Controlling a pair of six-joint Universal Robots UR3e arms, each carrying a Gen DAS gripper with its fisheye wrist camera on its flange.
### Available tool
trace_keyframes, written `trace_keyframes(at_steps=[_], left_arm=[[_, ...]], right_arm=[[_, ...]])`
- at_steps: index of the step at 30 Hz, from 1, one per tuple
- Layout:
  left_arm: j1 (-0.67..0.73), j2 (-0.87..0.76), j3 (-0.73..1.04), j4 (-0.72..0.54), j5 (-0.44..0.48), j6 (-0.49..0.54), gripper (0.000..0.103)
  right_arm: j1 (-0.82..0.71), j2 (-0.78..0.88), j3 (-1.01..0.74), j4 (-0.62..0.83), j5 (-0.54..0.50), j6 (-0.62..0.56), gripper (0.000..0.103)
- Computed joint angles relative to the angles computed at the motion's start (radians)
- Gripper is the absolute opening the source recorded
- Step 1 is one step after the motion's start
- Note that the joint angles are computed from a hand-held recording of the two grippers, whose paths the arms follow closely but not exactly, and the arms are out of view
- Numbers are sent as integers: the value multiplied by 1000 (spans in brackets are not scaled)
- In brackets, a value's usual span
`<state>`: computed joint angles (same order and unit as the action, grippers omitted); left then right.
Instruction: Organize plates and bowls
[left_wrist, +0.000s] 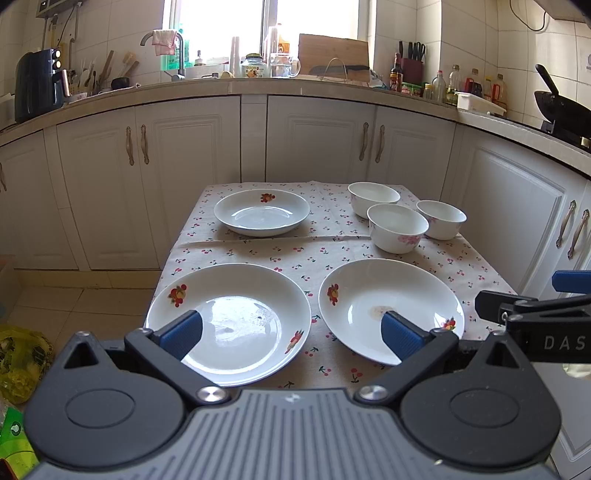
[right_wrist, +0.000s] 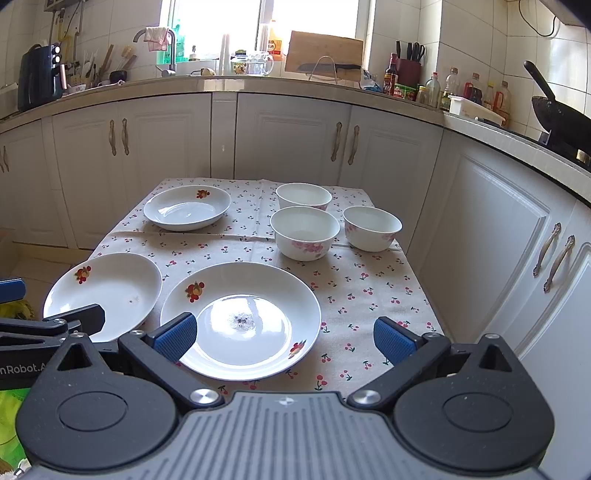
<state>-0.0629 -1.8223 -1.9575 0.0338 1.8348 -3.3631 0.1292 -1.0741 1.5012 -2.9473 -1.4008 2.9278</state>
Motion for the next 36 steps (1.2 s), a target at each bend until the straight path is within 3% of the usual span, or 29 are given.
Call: trace_keyframes(at_steps=[36], left_arm=[[-2,-2,5,-5,5,0,102]], right_arm=[[-5,-10,17,-16,9,-3,103]])
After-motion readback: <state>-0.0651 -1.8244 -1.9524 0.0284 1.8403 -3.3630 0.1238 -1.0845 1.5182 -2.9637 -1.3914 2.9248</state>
